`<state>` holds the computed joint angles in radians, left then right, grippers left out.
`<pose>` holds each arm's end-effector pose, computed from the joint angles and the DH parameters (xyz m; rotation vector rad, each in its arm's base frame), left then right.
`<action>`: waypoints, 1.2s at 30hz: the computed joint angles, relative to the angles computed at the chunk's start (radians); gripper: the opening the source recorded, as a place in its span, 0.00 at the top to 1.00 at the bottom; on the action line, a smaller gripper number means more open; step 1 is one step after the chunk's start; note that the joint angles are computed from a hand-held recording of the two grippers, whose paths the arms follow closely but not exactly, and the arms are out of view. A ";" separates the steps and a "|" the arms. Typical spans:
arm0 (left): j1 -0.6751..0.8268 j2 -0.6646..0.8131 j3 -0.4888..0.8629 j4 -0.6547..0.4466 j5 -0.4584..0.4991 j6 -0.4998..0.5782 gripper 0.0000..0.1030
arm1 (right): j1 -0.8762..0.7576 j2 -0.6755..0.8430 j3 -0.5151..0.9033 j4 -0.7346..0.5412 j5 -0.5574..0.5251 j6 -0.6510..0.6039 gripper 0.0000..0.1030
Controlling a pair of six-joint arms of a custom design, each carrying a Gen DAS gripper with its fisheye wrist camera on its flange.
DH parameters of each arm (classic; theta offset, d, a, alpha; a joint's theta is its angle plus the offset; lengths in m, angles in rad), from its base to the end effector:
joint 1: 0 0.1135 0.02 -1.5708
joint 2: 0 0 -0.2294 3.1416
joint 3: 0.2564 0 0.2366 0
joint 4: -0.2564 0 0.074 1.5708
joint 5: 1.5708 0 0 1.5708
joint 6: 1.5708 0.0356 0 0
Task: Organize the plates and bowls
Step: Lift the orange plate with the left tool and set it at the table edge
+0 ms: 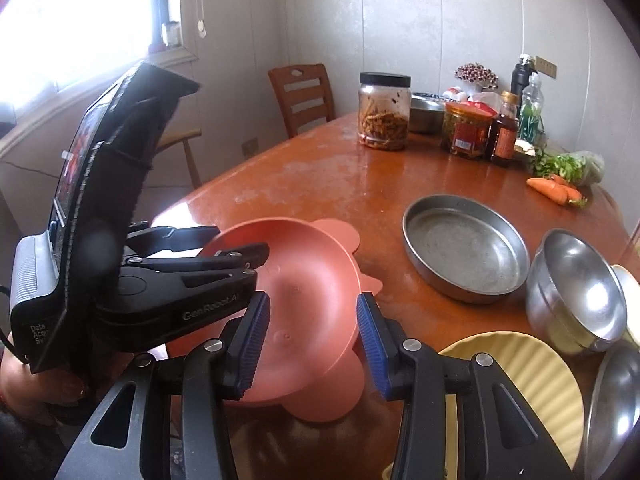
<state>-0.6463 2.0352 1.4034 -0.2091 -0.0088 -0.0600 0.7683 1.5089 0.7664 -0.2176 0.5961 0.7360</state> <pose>0.3322 -0.2503 0.1502 0.7000 2.3330 -0.3118 0.2112 0.1763 0.1472 0.1860 2.3084 -0.0207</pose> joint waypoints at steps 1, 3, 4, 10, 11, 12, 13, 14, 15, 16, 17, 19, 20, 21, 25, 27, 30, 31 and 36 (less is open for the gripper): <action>-0.001 -0.011 -0.008 0.003 -0.004 -0.002 0.47 | 0.003 -0.009 -0.002 -0.005 0.002 0.002 0.54; 0.000 -0.041 -0.032 0.009 -0.011 -0.011 0.46 | 0.010 -0.029 -0.008 -0.018 0.010 0.014 0.53; -0.001 -0.056 -0.043 0.010 -0.013 -0.015 0.45 | 0.014 -0.039 -0.011 -0.023 0.013 0.020 0.52; -0.035 -0.171 -0.134 0.027 -0.017 -0.028 0.44 | 0.066 -0.153 -0.042 -0.099 0.076 0.075 0.45; -0.044 -0.184 -0.142 0.024 -0.019 -0.031 0.44 | 0.075 -0.172 -0.047 -0.114 0.085 0.085 0.45; -0.053 -0.202 -0.152 0.023 -0.021 -0.035 0.44 | 0.088 -0.200 -0.053 -0.139 0.101 0.103 0.44; -0.065 -0.220 -0.162 0.021 -0.024 -0.034 0.43 | 0.101 -0.227 -0.058 -0.166 0.116 0.122 0.44; -0.074 -0.233 -0.169 0.021 -0.028 -0.035 0.43 | 0.116 -0.253 -0.063 -0.195 0.133 0.145 0.43; -0.087 -0.248 -0.175 0.020 -0.035 -0.037 0.43 | 0.129 -0.281 -0.069 -0.222 0.148 0.163 0.43; -0.099 -0.260 -0.180 0.018 -0.042 -0.038 0.43 | 0.145 -0.310 -0.075 -0.251 0.166 0.184 0.42; -0.115 -0.275 -0.184 0.015 -0.050 -0.040 0.42 | 0.158 -0.330 -0.078 -0.276 0.181 0.203 0.41; -0.138 -0.294 -0.185 0.007 -0.060 -0.043 0.42 | 0.195 -0.377 -0.080 -0.355 0.220 0.265 0.41; -0.151 -0.303 -0.186 0.004 -0.066 -0.046 0.42 | 0.217 -0.410 -0.084 -0.399 0.240 0.299 0.40; -0.161 -0.308 -0.186 0.004 -0.069 -0.046 0.41 | 0.234 -0.428 -0.079 -0.440 0.255 0.328 0.40; -0.218 -0.324 -0.174 -0.016 -0.099 -0.053 0.41 | 0.327 -0.489 -0.060 -0.637 0.329 0.498 0.40; -0.244 -0.325 -0.164 -0.024 -0.115 -0.058 0.41 | 0.379 -0.508 -0.048 -0.746 0.362 0.605 0.40; -0.279 -0.332 -0.160 -0.030 -0.130 -0.060 0.41 | 0.482 -0.498 -0.016 -0.953 0.404 0.837 0.39; -0.289 -0.333 -0.158 -0.034 -0.134 -0.060 0.41 | 0.518 -0.490 -0.009 -1.017 0.409 0.919 0.39; -0.343 -0.315 -0.131 -0.053 -0.154 -0.068 0.41 | 0.686 -0.436 0.020 -1.283 0.389 1.283 0.39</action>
<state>-0.9894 1.7200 1.2722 -0.2625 -0.1624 -0.1279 1.4544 1.0729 0.7861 -1.5005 0.9846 2.0195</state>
